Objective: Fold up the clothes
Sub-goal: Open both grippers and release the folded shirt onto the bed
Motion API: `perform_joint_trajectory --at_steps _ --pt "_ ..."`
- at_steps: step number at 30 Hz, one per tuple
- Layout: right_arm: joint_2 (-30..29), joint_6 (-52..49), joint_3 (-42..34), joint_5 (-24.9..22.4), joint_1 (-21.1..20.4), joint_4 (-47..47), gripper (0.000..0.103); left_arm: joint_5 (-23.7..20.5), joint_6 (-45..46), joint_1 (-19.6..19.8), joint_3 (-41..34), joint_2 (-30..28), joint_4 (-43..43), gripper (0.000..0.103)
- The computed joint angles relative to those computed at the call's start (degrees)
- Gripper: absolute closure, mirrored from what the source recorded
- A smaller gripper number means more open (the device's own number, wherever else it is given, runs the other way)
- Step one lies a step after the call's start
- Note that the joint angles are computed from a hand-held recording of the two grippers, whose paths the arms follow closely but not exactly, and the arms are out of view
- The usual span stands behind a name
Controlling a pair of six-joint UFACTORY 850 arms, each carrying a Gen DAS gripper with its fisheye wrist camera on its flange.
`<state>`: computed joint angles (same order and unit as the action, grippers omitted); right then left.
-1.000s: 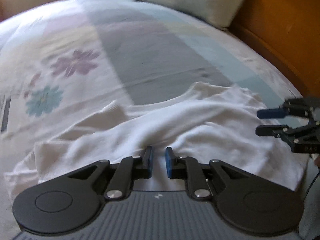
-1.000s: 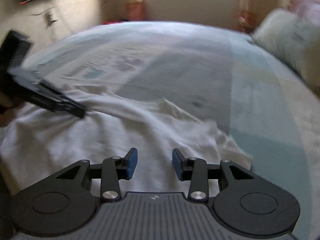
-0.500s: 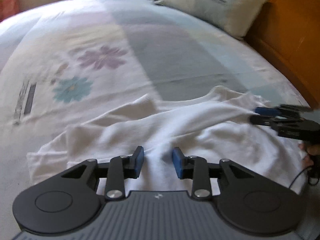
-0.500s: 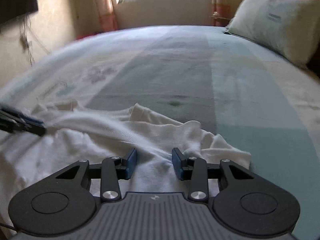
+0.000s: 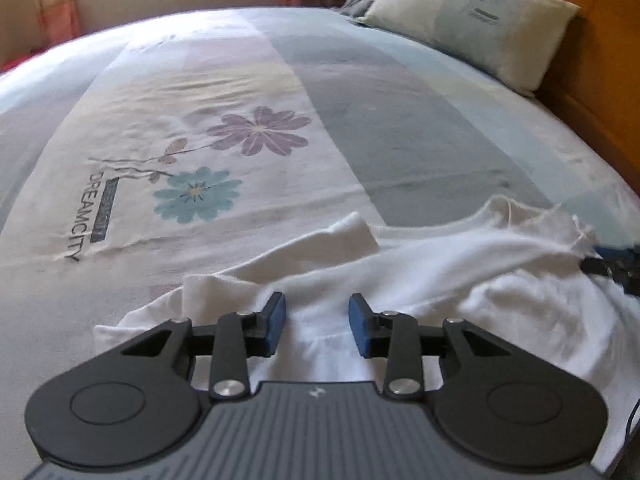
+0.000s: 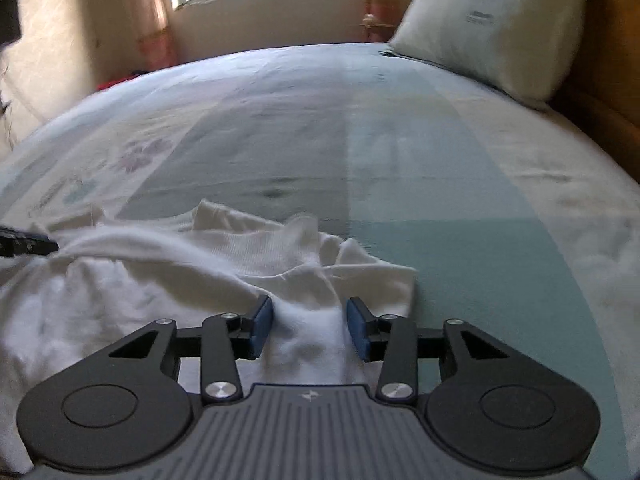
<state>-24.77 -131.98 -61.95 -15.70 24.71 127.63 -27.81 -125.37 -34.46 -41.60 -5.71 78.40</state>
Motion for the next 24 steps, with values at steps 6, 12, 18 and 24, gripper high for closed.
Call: perform_joint_trajectory --at_steps 6,12,18,24 --pt "6.3 6.6 5.7 -6.4 -0.1 -8.9 0.036 -6.7 5.9 -6.6 -1.7 3.1 -4.8 0.054" --pt "6.2 8.7 7.7 -1.8 2.7 -10.2 0.032 -4.9 -3.1 -11.6 0.5 3.0 -8.1 0.05" --pt "9.4 13.3 10.6 -0.4 1.9 -16.0 0.03 -6.8 -10.2 -14.3 2.7 4.4 -10.7 0.048" --pt "8.3 8.3 8.5 -3.7 2.7 -8.5 0.028 -9.7 -8.8 -14.7 0.1 2.6 -11.5 0.042"
